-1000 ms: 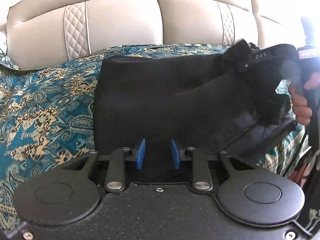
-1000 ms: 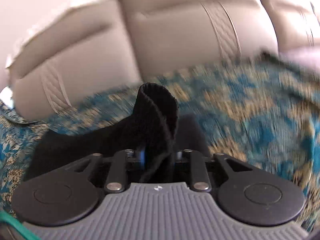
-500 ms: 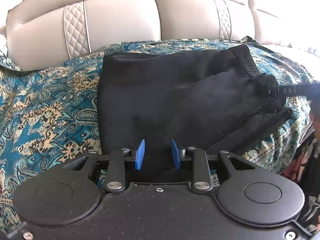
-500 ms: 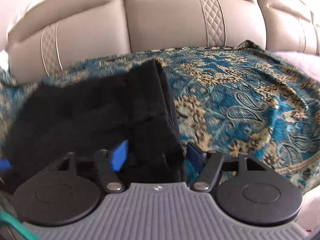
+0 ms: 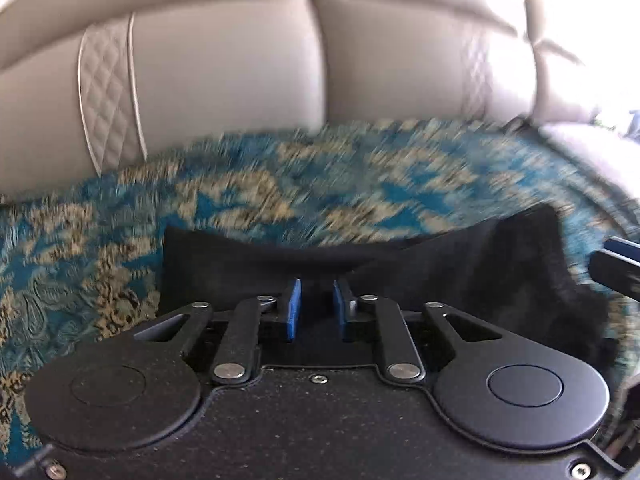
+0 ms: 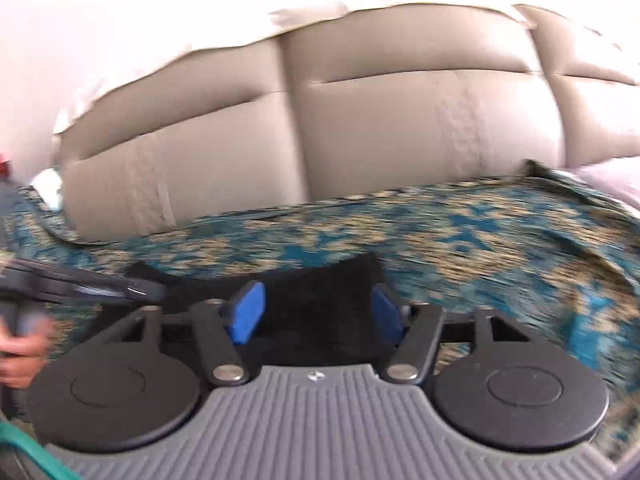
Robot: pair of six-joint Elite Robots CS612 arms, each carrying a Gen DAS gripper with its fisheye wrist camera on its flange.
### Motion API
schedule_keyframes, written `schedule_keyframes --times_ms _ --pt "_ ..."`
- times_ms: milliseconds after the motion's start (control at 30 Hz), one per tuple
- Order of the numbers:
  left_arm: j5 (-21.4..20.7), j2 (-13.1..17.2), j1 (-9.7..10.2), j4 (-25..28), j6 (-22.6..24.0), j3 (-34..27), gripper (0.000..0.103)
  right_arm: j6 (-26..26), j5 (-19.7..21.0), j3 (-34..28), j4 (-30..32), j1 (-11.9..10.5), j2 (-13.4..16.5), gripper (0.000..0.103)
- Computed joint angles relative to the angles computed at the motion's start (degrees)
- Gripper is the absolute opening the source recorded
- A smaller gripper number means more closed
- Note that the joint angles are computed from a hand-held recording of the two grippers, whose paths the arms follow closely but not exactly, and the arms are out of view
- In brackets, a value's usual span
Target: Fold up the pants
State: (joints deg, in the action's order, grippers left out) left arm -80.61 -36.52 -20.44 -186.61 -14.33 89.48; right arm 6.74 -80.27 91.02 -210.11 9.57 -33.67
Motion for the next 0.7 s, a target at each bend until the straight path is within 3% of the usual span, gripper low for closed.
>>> schedule_keyframes --times_ms 100,167,200,367,567,700 --pt "1.42 1.70 0.30 1.56 -1.66 -2.15 0.014 -3.58 0.64 -2.19 3.76 0.95 1.14 0.050" --pt "1.96 2.17 0.33 1.31 -2.61 -2.67 0.012 -6.30 -3.59 -3.15 7.67 2.18 1.73 0.047" --pt "2.23 2.18 0.30 1.21 -2.59 -2.60 0.012 -7.66 -6.47 -3.33 9.02 2.87 2.15 0.052" --pt "6.05 3.20 -0.58 0.17 0.56 -3.48 0.013 -18.72 -15.60 -1.13 0.01 5.27 4.26 0.053" --pt "5.92 3.73 -0.34 1.12 -1.37 -4.73 0.013 -15.87 -13.95 1.54 -2.15 4.68 3.43 0.057" --pt "6.18 3.99 -0.36 0.32 -0.26 -4.75 0.014 -10.21 -6.60 3.13 -0.30 3.21 1.12 0.068"
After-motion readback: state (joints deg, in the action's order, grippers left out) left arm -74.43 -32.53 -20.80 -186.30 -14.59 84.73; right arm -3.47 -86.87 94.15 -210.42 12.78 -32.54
